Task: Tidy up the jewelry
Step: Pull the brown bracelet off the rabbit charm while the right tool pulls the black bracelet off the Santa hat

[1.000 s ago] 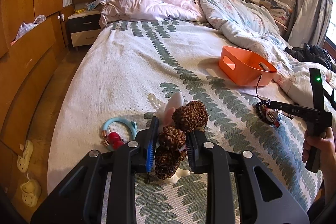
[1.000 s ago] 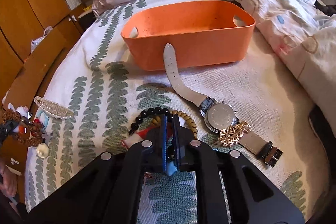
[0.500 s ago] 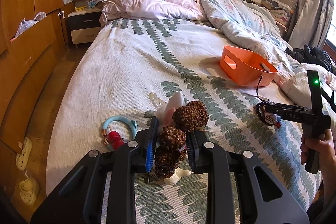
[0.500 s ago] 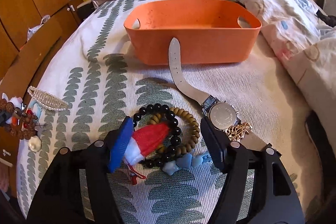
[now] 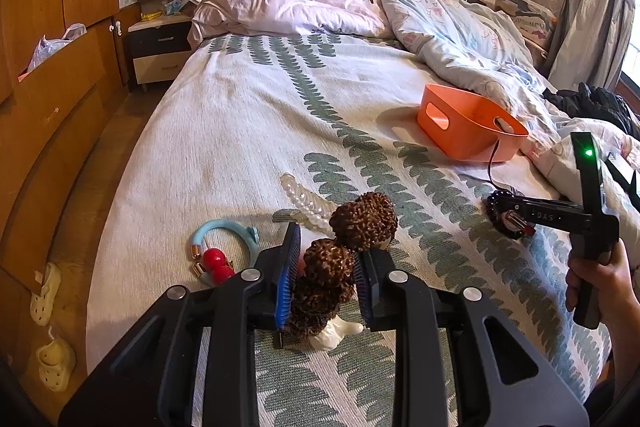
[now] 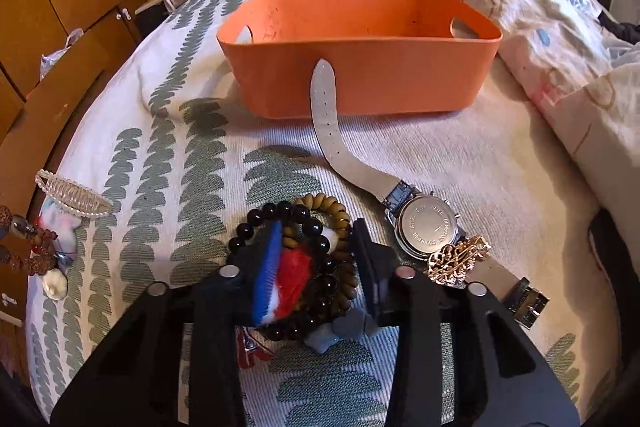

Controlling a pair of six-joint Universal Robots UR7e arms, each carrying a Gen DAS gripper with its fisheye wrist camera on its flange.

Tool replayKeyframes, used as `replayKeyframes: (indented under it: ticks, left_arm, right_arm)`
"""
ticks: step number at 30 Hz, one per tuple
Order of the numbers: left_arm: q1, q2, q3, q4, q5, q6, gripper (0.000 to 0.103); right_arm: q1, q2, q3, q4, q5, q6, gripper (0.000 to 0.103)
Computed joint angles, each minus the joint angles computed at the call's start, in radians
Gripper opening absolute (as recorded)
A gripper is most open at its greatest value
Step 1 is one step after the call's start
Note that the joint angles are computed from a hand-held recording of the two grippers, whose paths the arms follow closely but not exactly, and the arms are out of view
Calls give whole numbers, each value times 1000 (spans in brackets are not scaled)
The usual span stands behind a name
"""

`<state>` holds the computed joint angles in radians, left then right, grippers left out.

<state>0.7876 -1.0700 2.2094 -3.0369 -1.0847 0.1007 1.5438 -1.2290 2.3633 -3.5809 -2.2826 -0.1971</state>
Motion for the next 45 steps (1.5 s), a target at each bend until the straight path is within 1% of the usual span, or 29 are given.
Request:
replayKeyframes:
  ticks: [3,4,8,12,14,18,26,30,35,38,41,45]
  left_arm:
    - [2,0,1,-2,1,3,26]
    - [2,0,2,-4,2,3,26]
    - [9,2,-5,-6,-5,11,26]
    - [10,1,-8,-8,-5,14,26]
    - [10,0,-8,-10,-8,15,26]
    - [11,-9,-15,-7,-10,15,26]
    - [1,-29,-13,-16,-15,17,26]
    - [-7,-44,-6,-19,-20,18,26]
    - [-20,-72,8,-18,-21,17,26]
    - [-33,-102,27,-17,-18,13,26]
    - [-44,-138,47,-7,-17,0,26]
    - [-67,-194,80,2,-9,-9,26]
  right_arm:
    - [10,-11,7,-18,0,6,29]
    - [14,-12,6,-26,-4,3,11]
    - [16,-39,12,0,12,22,11]
    - [17,-36,17,-23,13,17,11]
    - [16,-41,17,-30,31,15,11]
    - [43,-65,28,-56,38,6,11]
    - [122,-118,50,-86,41,10,11]
    - [171,-142,59,-77,25,14,11]
    - [252,-146,77,-82,-23,17,11]
    - [310,-158,101,-80,-52,37,11]
    - [352,-174,123,-66,-72,64,11]
    - [431,-187,160,-41,-128,120,11]
